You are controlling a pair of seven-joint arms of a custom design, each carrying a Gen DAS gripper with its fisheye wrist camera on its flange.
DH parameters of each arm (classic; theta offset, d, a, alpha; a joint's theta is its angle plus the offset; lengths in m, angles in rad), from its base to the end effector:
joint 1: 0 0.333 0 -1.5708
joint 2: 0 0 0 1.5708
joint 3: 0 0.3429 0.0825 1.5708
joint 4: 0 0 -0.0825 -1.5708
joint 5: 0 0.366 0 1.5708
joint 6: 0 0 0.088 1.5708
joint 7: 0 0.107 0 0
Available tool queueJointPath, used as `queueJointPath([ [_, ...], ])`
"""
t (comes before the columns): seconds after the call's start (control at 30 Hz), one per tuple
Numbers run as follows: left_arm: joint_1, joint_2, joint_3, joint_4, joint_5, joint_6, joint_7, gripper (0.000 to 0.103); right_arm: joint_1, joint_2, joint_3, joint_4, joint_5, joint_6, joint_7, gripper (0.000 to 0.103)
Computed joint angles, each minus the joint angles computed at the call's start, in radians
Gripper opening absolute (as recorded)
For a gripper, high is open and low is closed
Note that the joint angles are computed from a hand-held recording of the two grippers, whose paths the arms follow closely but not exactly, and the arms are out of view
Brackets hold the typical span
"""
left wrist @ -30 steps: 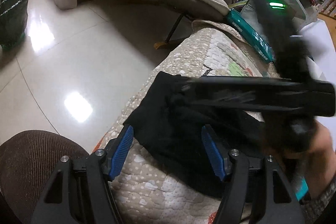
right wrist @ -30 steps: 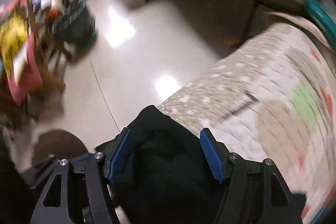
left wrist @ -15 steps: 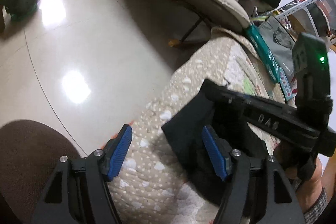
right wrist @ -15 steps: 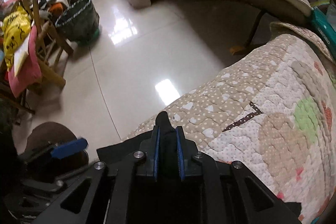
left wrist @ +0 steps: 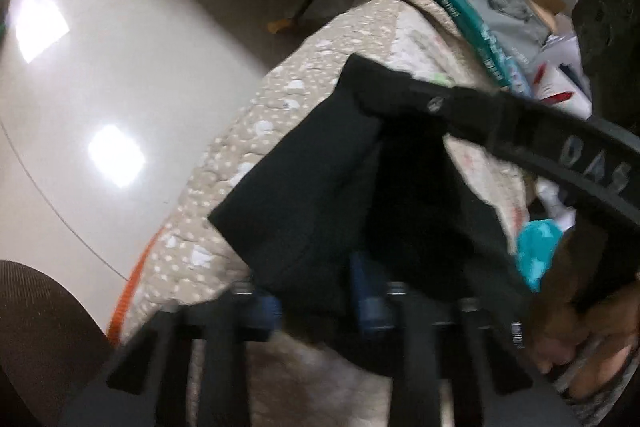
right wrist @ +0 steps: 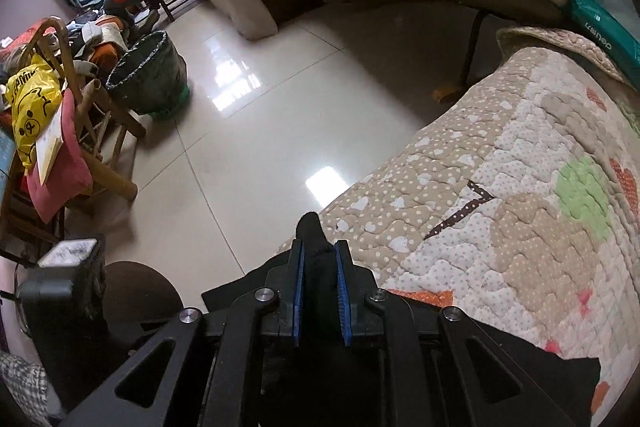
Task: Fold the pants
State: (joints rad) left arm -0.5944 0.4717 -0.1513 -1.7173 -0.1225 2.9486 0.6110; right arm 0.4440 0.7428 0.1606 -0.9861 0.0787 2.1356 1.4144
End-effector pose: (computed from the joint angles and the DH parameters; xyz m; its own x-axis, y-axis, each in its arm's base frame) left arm 0.5412 -0.4630 0.4412 0.1834 -0.7375 0.6500 -0.8645 -0.4358 -0.2506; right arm 0.6751 0.4091 0.4948 0.6356 -0.7623 -0.1216 -0.7297 -0.5419 -0.4170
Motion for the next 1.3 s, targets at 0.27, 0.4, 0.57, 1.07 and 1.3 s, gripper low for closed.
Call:
queueJointPath([
  [0.27,-0.084,-0.015,0.068,0.099,0.158,-0.093,-0.091,0.014,-0.071,-0.209,0.019,-0.294,0.068,0.203,0.015,0.015],
  [0.4,-0.106,0.059,0.049,0.282,0.23,-0.209,-0.07,0.014,-0.142,-0.345,0.017,-0.488,0.134,0.313,0.026,0.015],
  [0.57,-0.153,0.251,-0.005,0.633,0.261,-0.414,0.048,0.018,-0.224,-0.501,-0.012,-0.741,0.228,0.401,0.037,0.017],
  [1.07,-0.144,0.181,-0.07,0.529,0.061,-0.43,0.267,0.056,-0.22,-0.738,-0.088,-1.091,0.42,0.656,0.055,0.045],
  [1.3,-0.123,0.109,-0.005,0.38,0.111,-0.366,-0.001,0.057,-0.16,-0.641,-0.098,-1.032,0.442,0.417,0.042,0.038],
])
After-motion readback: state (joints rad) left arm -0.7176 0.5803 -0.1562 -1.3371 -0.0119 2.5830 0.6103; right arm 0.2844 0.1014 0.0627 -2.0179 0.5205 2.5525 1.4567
